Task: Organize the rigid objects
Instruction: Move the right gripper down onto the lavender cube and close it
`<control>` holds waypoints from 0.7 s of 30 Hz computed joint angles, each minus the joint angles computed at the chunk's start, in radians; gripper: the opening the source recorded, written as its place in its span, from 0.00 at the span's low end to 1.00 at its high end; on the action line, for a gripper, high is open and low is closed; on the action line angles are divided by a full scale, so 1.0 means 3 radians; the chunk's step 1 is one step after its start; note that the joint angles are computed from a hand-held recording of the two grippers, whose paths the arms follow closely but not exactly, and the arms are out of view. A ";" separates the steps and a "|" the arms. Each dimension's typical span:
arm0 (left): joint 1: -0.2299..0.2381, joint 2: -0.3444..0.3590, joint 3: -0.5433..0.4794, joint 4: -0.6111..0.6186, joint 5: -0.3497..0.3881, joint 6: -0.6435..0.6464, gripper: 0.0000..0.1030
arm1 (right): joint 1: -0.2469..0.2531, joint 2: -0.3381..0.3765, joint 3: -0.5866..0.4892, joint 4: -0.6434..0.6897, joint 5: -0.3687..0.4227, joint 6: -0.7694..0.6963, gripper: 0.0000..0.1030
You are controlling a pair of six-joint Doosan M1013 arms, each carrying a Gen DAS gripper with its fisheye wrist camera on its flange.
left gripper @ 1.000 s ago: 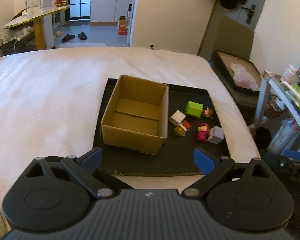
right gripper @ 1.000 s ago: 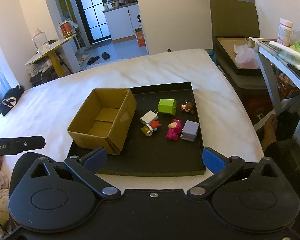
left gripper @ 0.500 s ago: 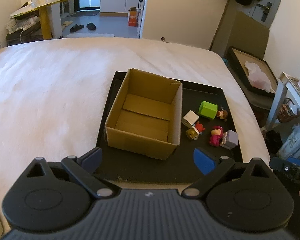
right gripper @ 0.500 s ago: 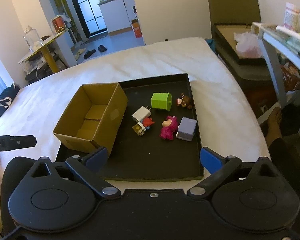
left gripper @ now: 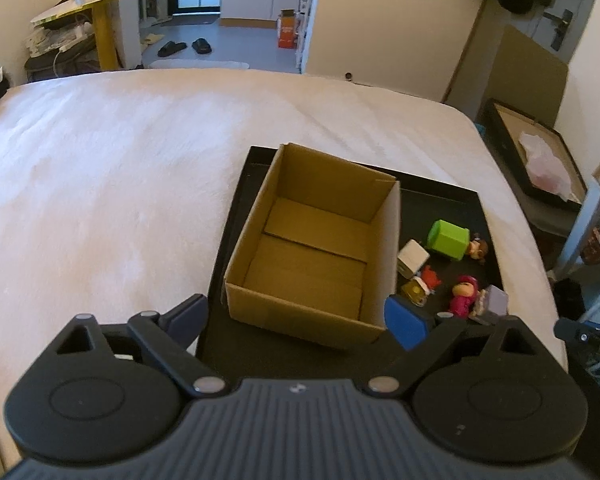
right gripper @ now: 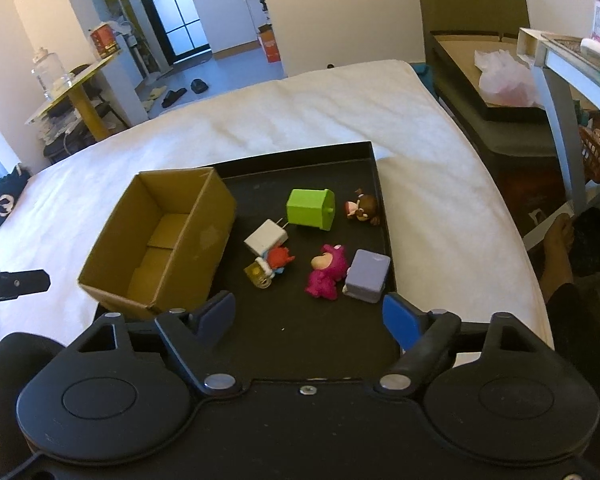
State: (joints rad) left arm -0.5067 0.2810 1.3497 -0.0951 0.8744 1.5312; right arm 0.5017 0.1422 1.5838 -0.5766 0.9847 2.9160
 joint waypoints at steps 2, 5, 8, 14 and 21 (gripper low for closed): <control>-0.0010 0.0041 -0.0027 0.0091 0.0000 -0.0088 0.92 | -0.0031 0.0008 0.0016 0.0018 -0.0022 0.0017 0.76; -0.0018 0.0100 -0.0059 0.0201 -0.0004 -0.0217 0.92 | -0.0074 0.0014 0.0057 0.0045 -0.0075 0.0073 0.76; -0.0016 0.0162 -0.0103 0.0289 0.0001 -0.0302 0.90 | -0.0112 0.0041 0.0076 0.0074 -0.0074 0.0099 0.74; -0.0023 0.0266 -0.0158 0.0474 0.0020 -0.0451 0.90 | -0.0171 0.0097 0.0112 0.0031 -0.0087 0.0256 0.72; -0.0030 0.0357 -0.0184 0.0658 0.0029 -0.0602 0.87 | -0.0237 0.0190 0.0120 0.0085 -0.0074 0.0315 0.68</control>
State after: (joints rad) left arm -0.5156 0.3881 1.2944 0.1023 0.8830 1.3506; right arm 0.4305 0.1993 1.6198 -0.5510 0.9626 3.0104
